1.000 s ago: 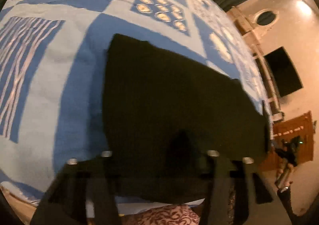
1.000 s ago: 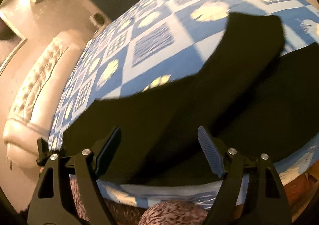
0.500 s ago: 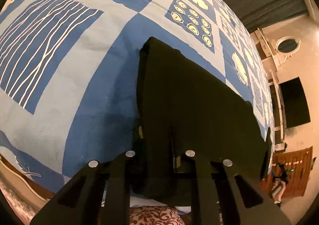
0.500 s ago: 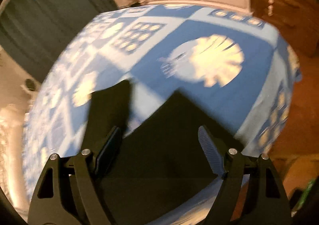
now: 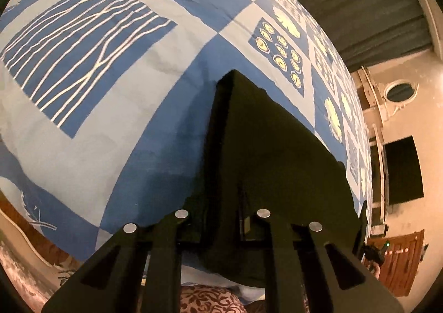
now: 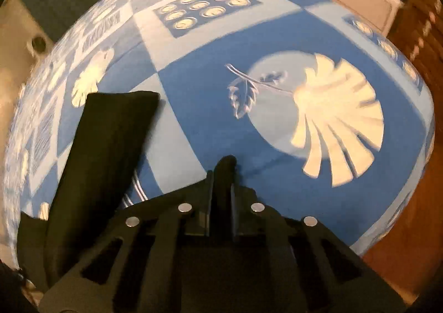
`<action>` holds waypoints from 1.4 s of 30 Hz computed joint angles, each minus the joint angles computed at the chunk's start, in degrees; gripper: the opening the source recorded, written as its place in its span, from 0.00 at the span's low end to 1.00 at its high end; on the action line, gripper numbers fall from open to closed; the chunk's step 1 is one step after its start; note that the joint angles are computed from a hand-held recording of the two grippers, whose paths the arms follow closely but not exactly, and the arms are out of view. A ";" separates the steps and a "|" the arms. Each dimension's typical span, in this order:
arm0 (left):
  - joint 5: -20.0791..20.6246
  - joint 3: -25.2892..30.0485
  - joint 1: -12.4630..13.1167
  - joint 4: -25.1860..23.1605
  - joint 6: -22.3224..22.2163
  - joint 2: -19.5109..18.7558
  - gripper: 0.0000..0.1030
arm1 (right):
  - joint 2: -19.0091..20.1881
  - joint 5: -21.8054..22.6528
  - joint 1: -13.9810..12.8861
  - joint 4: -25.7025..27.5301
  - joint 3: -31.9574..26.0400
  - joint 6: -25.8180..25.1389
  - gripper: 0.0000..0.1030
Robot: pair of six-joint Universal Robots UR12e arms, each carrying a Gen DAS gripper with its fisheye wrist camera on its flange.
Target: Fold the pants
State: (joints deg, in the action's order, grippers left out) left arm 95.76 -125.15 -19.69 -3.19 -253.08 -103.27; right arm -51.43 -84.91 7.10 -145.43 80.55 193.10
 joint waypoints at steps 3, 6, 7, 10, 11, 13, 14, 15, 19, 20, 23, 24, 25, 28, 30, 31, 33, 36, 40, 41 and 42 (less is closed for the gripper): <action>1.14 0.09 -0.49 -0.38 -0.25 -0.08 0.15 | 0.14 -1.48 0.14 0.56 -0.44 -0.15 0.10; 0.67 -0.07 -0.33 0.16 -0.33 -0.28 0.15 | -0.35 -0.94 -0.54 0.27 -0.08 5.17 0.27; 0.64 -0.09 -0.30 0.26 0.10 -0.29 0.15 | -0.53 -3.18 -0.26 -0.94 -0.03 7.98 0.42; 1.66 0.53 -0.70 -1.41 2.14 -0.23 0.19 | -1.86 -9.54 1.46 -7.71 1.35 14.69 0.60; 2.09 0.60 -0.88 -1.34 2.30 -0.22 0.20 | -1.73 -7.91 2.21 -8.23 0.50 13.84 0.61; 3.25 0.29 -1.18 -0.27 1.01 -0.12 0.24 | -0.61 -6.32 3.90 -5.74 -2.59 10.65 0.64; 4.71 0.08 -1.49 -0.24 0.09 0.18 0.26 | 0.78 -5.15 5.14 -2.92 -5.59 8.34 0.65; 5.75 -0.05 -1.71 -0.31 -0.14 0.45 0.29 | 2.06 -4.41 6.00 -0.63 -8.07 6.91 0.66; 13.29 1.06 -3.24 -7.61 0.25 2.00 0.65 | 8.90 -8.35 9.55 10.77 -20.33 4.27 0.71; 14.60 1.08 -3.47 -8.07 0.80 2.20 0.71 | 10.93 -9.78 10.30 14.50 -23.83 5.01 0.71; 17.76 1.60 -3.85 -11.77 0.48 2.65 0.74 | 15.01 -15.48 11.67 23.39 -30.94 6.20 0.71; 17.97 1.48 -3.76 -11.96 0.59 2.67 0.74 | 16.37 -18.28 12.10 26.15 -33.15 6.48 0.71; 17.63 1.24 -3.56 -11.80 0.45 2.70 0.76 | 16.72 -18.68 12.16 26.52 -33.55 6.89 0.71; 14.76 -0.03 -2.50 -9.61 -2.41 2.52 0.76 | 15.88 -18.18 11.80 26.31 -32.23 10.33 0.38; 13.45 -0.86 -2.02 -7.38 -4.80 2.24 0.76 | 14.78 -17.10 11.39 25.33 -30.67 10.04 0.19; 13.75 -1.20 -2.10 -6.38 -5.68 2.17 0.76 | 13.89 -15.70 11.03 24.15 -29.24 9.96 0.08; 13.91 -1.34 -2.15 -5.85 -6.40 2.21 0.76 | 10.71 -12.64 10.06 18.54 -23.81 10.34 0.08; 14.26 -0.90 -2.45 -6.84 -5.80 2.45 0.76 | 4.93 -7.81 8.27 6.10 -13.16 11.54 0.07; 13.95 -0.40 -2.72 -6.41 -5.86 2.25 0.76 | -2.90 -0.89 4.59 -10.55 2.14 16.99 0.07; 13.92 -0.38 -2.82 -6.24 -5.97 2.20 0.76 | -4.80 -0.11 3.54 -14.02 6.12 19.21 0.07; 13.73 -0.12 -2.88 -6.06 -6.00 2.05 0.76 | -5.95 0.94 2.58 -16.86 8.89 21.17 0.07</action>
State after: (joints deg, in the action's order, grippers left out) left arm 109.48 -125.26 -22.58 -9.25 -259.08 -101.23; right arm -57.37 -83.97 9.68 -162.28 89.44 214.27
